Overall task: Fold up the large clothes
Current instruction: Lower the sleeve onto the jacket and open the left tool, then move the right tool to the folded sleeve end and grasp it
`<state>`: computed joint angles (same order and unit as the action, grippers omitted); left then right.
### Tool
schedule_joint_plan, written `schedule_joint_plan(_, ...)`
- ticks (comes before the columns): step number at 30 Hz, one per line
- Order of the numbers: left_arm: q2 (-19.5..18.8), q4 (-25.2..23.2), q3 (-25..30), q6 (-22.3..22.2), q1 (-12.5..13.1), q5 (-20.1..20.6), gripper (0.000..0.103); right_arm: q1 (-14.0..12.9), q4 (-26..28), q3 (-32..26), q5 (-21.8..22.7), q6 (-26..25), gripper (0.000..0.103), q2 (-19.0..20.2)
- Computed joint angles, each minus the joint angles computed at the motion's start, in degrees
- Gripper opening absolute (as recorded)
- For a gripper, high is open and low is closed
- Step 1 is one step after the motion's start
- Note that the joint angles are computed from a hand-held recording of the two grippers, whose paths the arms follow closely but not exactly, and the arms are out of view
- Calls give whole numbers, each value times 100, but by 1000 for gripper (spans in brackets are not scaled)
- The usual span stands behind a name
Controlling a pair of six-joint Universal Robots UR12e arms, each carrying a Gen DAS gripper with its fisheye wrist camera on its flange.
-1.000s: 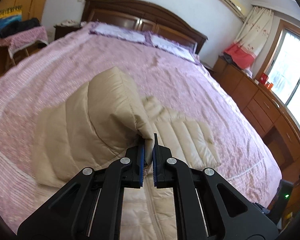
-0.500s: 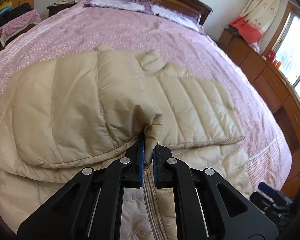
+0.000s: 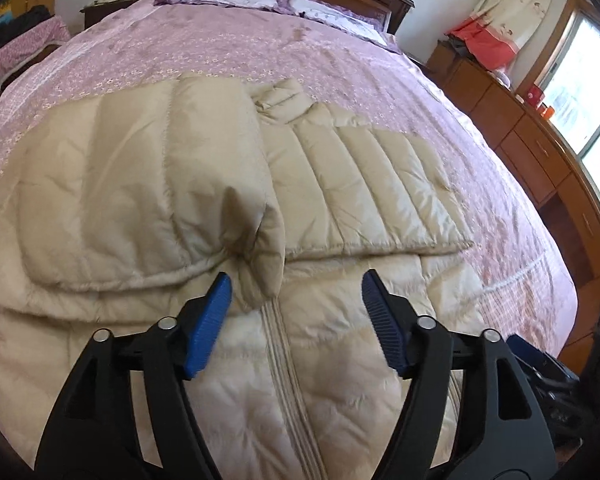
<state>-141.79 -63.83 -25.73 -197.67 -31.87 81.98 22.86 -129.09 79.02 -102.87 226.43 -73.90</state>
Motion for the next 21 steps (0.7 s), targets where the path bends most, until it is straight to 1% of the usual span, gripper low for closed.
schedule_joint_plan(1, 28, -47, -12, 28, 7, 26, 69, 5, 6, -16, -1, -19, 94, 7)
schedule_joint_plan(5, 301, -152, -361, 166, 12, 376, 70, 38, 43, -131, -16, -87, 94, 74)
schedule_joint_plan(8, 534, -132, -719, 25, 68, 515, 71, 71, 51, -247, -23, -170, 94, 141)
schedule_joint_plan(11, 765, -9, -1099, -112, 145, 637, 71, 114, 74, -404, -12, -293, 94, 235)
schedule_joint_plan(14, 958, 93, -1426, -190, 206, 864, 71, 145, 107, -573, 58, -435, 94, 332)
schedule_joint_plan(16, 1090, 160, -1647, -242, 246, 1036, 71, 176, 151, -711, 61, -534, 94, 410)
schedule_joint_plan(21, 1358, 292, -2100, -410, 364, 1218, 71, 277, 283, -1203, 129, -910, 94, 697)
